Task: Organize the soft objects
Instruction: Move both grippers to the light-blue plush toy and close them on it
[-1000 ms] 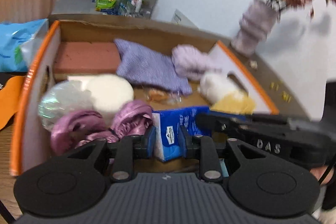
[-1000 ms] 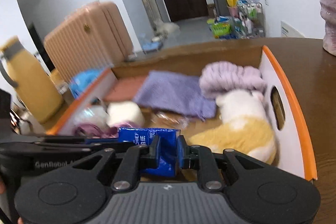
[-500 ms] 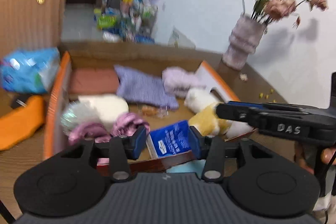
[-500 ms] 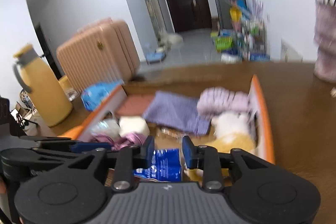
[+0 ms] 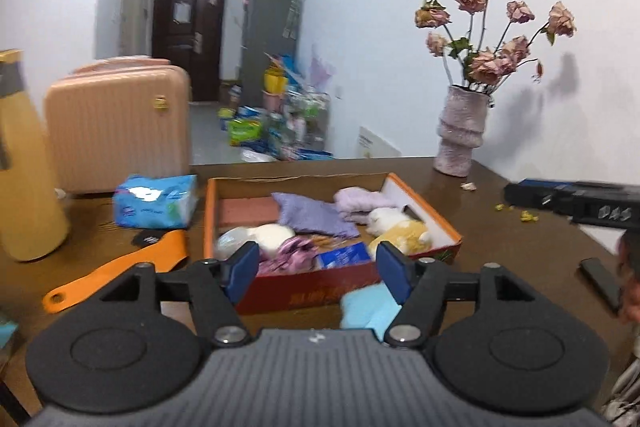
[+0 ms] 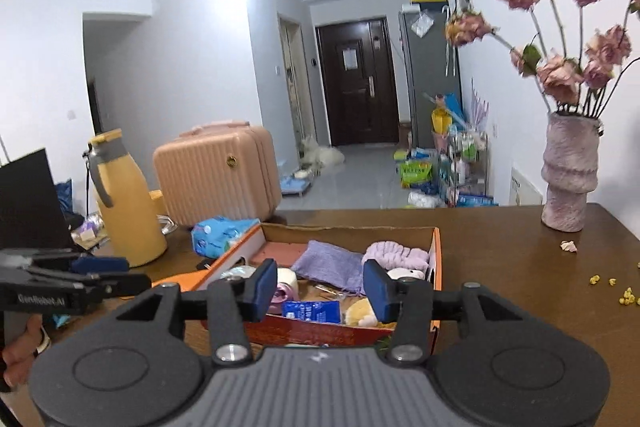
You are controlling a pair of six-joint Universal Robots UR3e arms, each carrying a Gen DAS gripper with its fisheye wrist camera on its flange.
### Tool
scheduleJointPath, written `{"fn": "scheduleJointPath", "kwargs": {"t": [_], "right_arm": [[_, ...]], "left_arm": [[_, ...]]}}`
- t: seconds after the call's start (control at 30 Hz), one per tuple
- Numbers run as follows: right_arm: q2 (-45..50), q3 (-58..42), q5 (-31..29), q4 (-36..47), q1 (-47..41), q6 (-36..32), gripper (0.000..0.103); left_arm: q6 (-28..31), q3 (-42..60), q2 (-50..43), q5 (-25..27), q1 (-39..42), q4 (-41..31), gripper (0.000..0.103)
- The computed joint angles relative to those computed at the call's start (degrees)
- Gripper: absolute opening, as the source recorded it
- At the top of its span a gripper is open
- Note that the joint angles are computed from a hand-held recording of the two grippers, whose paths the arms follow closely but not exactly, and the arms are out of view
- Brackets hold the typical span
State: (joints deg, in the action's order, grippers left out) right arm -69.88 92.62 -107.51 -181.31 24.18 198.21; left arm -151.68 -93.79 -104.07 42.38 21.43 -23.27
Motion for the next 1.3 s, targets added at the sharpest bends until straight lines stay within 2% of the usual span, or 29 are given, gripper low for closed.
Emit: {"fn": "scheduleJointPath", "kwargs": {"t": [0.07,0.1,0.17,0.27,0.33,0.37,0.4,0.47,0.57,0.7,0.83,0.9,0.97,1.03,1.2,1.3], "right_arm": [[-0.8,5.4,-3.2,-6.4,3.1,0.4,0.055],[-1.0,8.3,-3.7,-9.4,4.3,1.1,0.057],[-1.9,15.4,-4.1,-15.7,7.4,2.8,0.057],[-1.0,21.8,-10.2,-21.9,14.8,6.7,0.058],[-0.1,24.5,-13.4,-24.0,19.1,10.3,0.059],[0.3,25.9,-14.3,-24.8,20.9,12.5,0.059],[0.6,26.7,-15.0,-24.9,22.3,14.3,0.059],[1.0,27.1,-16.4,-23.4,24.1,16.5,0.059],[2.3,25.9,-18.9,-21.6,25.8,18.7,0.059],[2.9,25.7,-19.0,-21.5,25.8,19.3,0.059],[3.7,25.6,-17.5,-21.6,23.8,20.6,0.059],[4.2,25.4,-15.9,-21.0,21.8,22.0,0.059],[5.0,24.9,-13.8,-20.3,19.3,23.4,0.058],[6.1,23.9,-11.3,-20.0,16.6,23.7,0.058],[10.2,19.4,-5.1,-21.6,9.5,22.8,0.051],[14.4,13.3,-2.1,-20.3,5.8,22.2,0.048]], "left_arm": [[2.1,-10.0,5.1,-1.6,3.0,3.3,0.073],[5.5,-14.0,7.9,-4.4,5.3,0.2,0.074],[13.0,-20.4,13.9,-8.7,10.2,-9.2,0.074],[23.9,-30.3,26.0,-12.5,18.7,-22.6,0.077],[35.7,-32.2,34.0,-14.2,24.7,-39.8,0.080],[40.1,-32.2,36.3,-14.3,26.7,-46.0,0.080],[42.9,-32.4,38.3,-14.0,28.2,-49.8,0.080],[45.7,-33.2,40.4,-13.5,29.9,-52.8,0.080],[42.6,-34.7,40.4,-12.7,29.1,-48.1,0.080],[38.7,-35.0,37.5,-12.2,26.5,-42.3,0.080],[29.3,-35.1,29.7,-9.8,20.6,-26.4,0.080],[23.6,-33.2,22.4,-8.4,16.2,-16.4,0.080],[15.8,-29.2,14.0,-4.8,10.6,-6.5,0.078],[10.6,-22.9,6.1,-1.9,5.4,-1.8,0.073],[2.2,-3.0,-10.7,2.6,-4.2,-1.2,0.063],[0.5,11.1,-20.1,3.5,-8.2,-6.4,0.058]]}}
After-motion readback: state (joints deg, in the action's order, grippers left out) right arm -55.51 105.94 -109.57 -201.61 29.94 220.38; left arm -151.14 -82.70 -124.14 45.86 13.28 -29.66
